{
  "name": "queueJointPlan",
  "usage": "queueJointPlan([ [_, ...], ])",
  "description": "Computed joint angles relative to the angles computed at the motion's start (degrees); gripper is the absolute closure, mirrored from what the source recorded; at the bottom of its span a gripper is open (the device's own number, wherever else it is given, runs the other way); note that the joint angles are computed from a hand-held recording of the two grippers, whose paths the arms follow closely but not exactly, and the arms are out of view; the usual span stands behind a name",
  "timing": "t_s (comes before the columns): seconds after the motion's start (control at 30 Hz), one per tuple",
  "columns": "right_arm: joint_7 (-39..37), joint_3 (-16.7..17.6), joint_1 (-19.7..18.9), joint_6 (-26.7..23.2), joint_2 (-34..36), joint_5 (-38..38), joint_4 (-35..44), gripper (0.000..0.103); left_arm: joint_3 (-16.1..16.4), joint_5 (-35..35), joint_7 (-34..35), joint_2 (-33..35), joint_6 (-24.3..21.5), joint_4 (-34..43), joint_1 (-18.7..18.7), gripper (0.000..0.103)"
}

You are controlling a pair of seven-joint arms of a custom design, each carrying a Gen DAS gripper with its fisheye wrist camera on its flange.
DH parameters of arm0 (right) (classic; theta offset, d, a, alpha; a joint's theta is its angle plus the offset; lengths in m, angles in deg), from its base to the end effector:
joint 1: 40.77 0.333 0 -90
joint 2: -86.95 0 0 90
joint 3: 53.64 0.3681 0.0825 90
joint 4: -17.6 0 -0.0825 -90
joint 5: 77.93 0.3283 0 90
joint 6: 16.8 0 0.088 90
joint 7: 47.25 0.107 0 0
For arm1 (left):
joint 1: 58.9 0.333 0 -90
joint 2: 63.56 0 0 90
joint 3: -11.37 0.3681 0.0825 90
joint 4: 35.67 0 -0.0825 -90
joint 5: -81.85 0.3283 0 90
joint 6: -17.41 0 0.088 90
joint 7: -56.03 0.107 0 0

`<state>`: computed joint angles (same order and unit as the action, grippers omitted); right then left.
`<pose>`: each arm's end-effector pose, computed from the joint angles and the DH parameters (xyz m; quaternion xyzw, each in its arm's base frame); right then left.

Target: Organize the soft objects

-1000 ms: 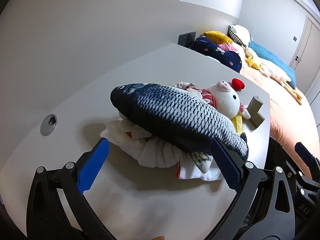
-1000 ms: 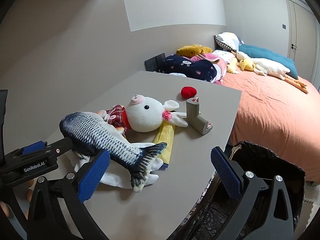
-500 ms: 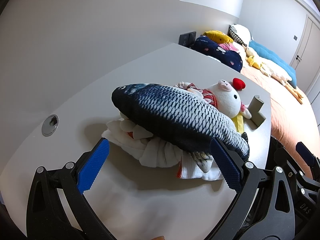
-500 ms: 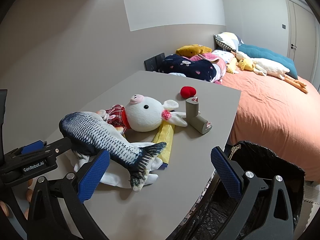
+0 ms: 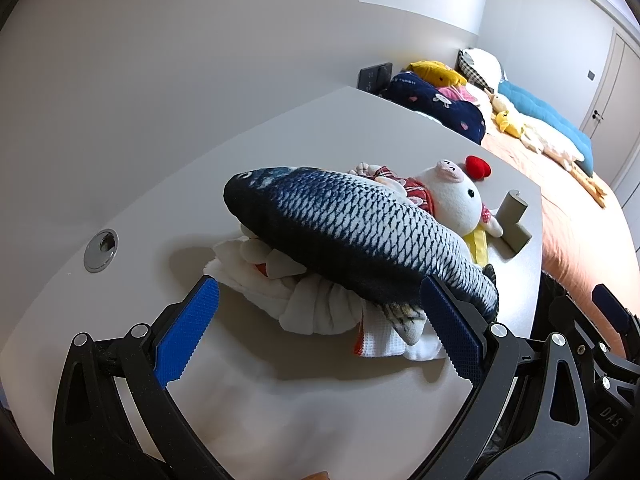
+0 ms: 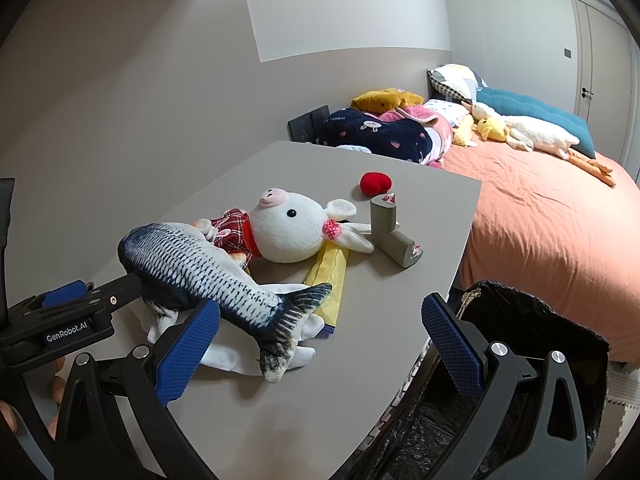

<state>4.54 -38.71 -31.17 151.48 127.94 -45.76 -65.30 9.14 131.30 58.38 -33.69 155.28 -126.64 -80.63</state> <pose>0.7211 0.2224 0.4246 -0.7700 0.4810 -0.1445 0.3936 0.6400 -0.2728 0.4392 -0.8189 0.4600 -0.1930 0.2839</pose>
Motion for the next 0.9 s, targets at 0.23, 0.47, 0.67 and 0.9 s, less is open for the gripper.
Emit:
queueJointPlan([
  [0.23,0.2,0.0,0.0,-0.1,-0.3,-0.1,-0.3,0.003,-0.1,-0.3,0.7,0.3,-0.4,0.5,-0.1,0.006],
  [0.47,0.2,-0.1,0.1,-0.1,-0.2,-0.2,-0.2,0.003,0.0,-0.4,0.8,0.3,-0.4,0.6,-0.1,0.006],
  [0.67,0.2,-0.1,0.1,-0.1,-0.3,-0.2,-0.3,0.003,0.0,-0.4,0.8,0.3,-0.4,0.5,-0.2,0.006],
  [0.9,0.2,0.0,0.1,0.0,-0.4,-0.2,-0.5,0.003,0.0,-0.5,0.8,0.5,-0.5,0.8,-0.3,0.006],
])
